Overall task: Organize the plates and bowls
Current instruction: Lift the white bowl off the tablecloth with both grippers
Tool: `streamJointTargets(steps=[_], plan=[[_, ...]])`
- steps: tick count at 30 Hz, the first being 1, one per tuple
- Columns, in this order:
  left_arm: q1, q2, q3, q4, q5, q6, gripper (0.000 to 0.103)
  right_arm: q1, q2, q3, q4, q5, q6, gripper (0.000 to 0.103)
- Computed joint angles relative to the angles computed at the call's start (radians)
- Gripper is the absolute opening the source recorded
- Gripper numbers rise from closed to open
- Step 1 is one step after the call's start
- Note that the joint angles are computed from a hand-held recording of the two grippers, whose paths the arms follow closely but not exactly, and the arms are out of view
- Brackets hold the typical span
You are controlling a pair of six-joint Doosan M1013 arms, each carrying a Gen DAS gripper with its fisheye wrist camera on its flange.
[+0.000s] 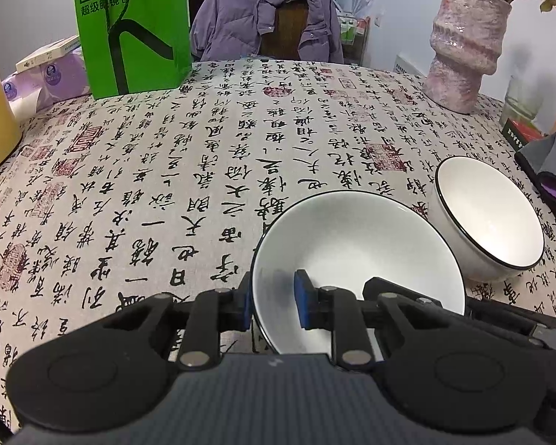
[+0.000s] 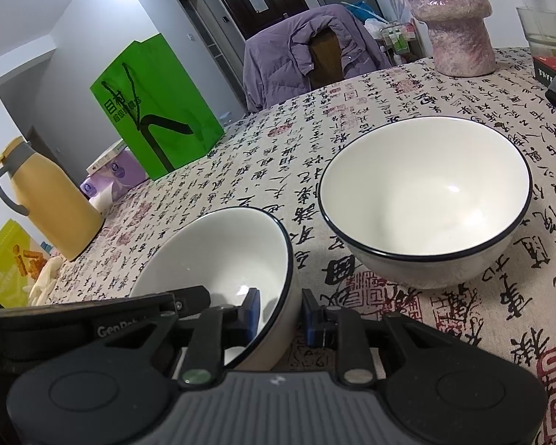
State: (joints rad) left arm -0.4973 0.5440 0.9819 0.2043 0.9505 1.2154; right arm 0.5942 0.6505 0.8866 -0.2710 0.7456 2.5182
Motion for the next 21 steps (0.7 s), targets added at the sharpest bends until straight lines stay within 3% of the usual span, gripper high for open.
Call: streamJointTargets(steps=[10,21], plan=[[0.0,-0.002,0.002,0.009,-0.001,0.006,0.022,0.013,0.03,-0.07,-0.033,0.105,-0.008,0.018],[0.007,-0.026,0.028,0.011,-0.036,-0.004,0.022,0.022,0.041,-0.109,-0.042,0.131,-0.043,0.018]])
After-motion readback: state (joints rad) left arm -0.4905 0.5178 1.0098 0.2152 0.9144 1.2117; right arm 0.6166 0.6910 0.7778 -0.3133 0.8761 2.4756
